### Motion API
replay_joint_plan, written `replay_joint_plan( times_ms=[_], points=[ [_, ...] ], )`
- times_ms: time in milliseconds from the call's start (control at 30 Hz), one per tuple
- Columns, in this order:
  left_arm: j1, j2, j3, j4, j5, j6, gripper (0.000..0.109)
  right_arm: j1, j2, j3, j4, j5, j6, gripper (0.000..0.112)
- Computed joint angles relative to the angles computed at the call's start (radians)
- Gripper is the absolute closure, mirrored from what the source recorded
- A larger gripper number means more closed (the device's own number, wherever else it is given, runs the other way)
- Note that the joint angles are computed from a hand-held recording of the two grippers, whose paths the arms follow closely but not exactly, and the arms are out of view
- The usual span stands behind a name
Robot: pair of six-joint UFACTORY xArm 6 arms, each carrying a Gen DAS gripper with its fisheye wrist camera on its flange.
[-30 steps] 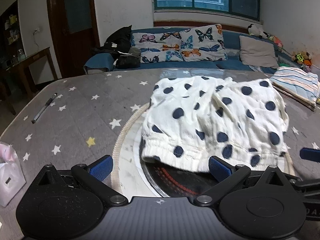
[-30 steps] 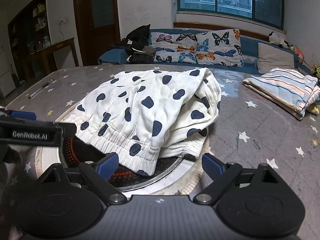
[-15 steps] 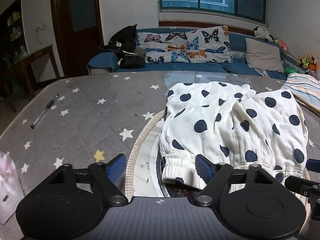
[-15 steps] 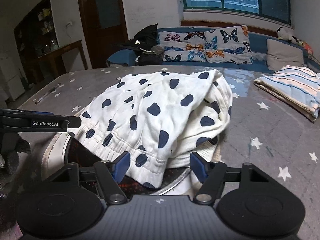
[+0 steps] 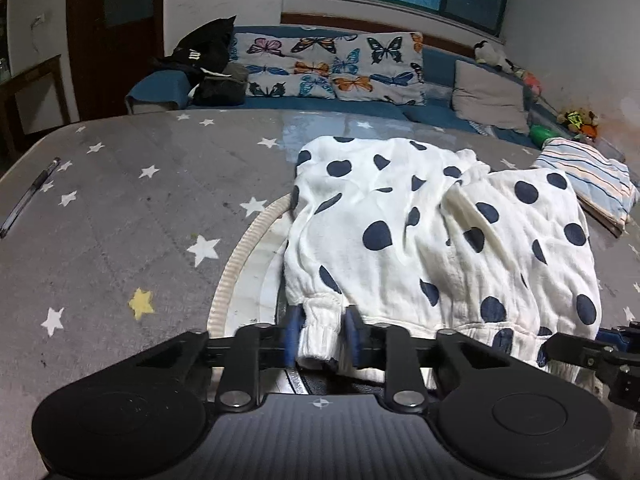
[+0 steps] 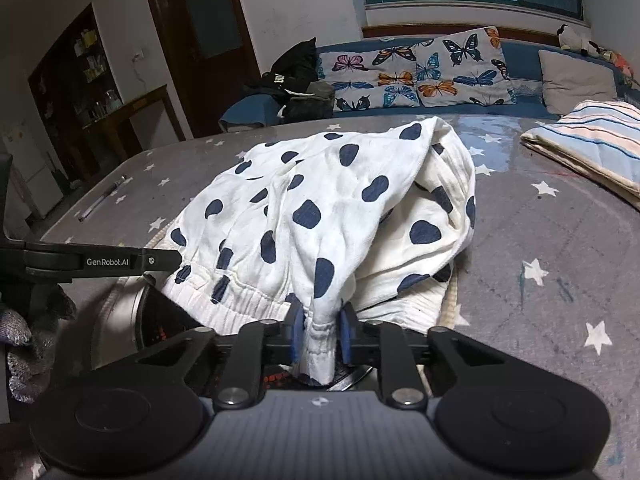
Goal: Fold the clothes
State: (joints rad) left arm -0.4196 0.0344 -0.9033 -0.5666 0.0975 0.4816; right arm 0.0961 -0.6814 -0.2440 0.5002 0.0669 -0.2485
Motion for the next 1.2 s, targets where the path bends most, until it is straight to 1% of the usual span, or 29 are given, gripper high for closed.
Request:
replay_joint_plan(
  times_ms=[33,133,233,300,400,467,500,533,700,800,833,867,900,967,1000,1100,1200],
  points=[
    [-0.001,-0.006,0.004,-0.006,-0.001,0.003,0.096,-0.002,-0.012,0.004,-0.013,0.003,0.010,0.099],
    [0.000,-0.033,0.020,-0.052,0.010,0.023,0.100,-0.013,-0.047,0.018,-0.063,0.015,0.044,0.099],
    [0.001,-0.076,0.047,-0.108,0.029,0.065,0.100,-0.023,-0.081,0.027,-0.110,0.040,0.071,0.099],
    [-0.001,-0.116,0.077,-0.119,0.035,0.069,0.100,-0.029,-0.110,0.036,-0.146,0.057,0.091,0.099],
    [-0.004,-0.174,0.107,-0.185,0.056,0.124,0.100,-0.038,-0.154,0.050,-0.187,0.083,0.112,0.099],
    [-0.006,-0.207,0.126,-0.206,0.065,0.142,0.100,-0.038,-0.168,0.052,-0.171,0.093,0.100,0.095],
    [-0.007,-0.225,0.136,-0.216,0.070,0.151,0.100,-0.038,-0.172,0.054,-0.184,0.096,0.111,0.093],
    [-0.009,-0.242,0.145,-0.223,0.073,0.156,0.100,-0.038,-0.175,0.055,-0.198,0.099,0.123,0.090],
    [-0.009,-0.283,0.183,-0.209,0.076,0.127,0.100,-0.029,-0.154,0.053,-0.238,0.096,0.150,0.089],
    [-0.005,-0.294,0.199,-0.195,0.083,0.105,0.100,-0.019,-0.138,0.052,-0.203,0.087,0.115,0.090],
    [-0.004,-0.295,0.203,-0.187,0.084,0.095,0.100,-0.019,-0.136,0.053,-0.193,0.088,0.100,0.092],
    [-0.003,-0.299,0.207,-0.181,0.085,0.085,0.100,-0.019,-0.136,0.054,-0.183,0.088,0.085,0.099],
    [-0.004,-0.306,0.212,-0.177,0.085,0.077,0.100,-0.026,-0.143,0.058,-0.178,0.092,0.078,0.103],
    [-0.006,-0.320,0.223,-0.168,0.086,0.060,0.100,-0.032,-0.155,0.053,-0.115,0.111,0.027,0.105],
    [-0.007,-0.328,0.228,-0.165,0.087,0.054,0.100,-0.033,-0.181,0.052,-0.039,0.137,-0.035,0.105],
    [0.002,-0.364,0.245,-0.162,0.105,0.056,0.100,-0.049,-0.245,0.051,0.045,0.207,-0.120,0.106],
    [0.014,-0.409,0.258,-0.168,0.141,0.066,0.100,-0.090,-0.329,0.042,0.142,0.338,-0.210,0.106]
  ],
)
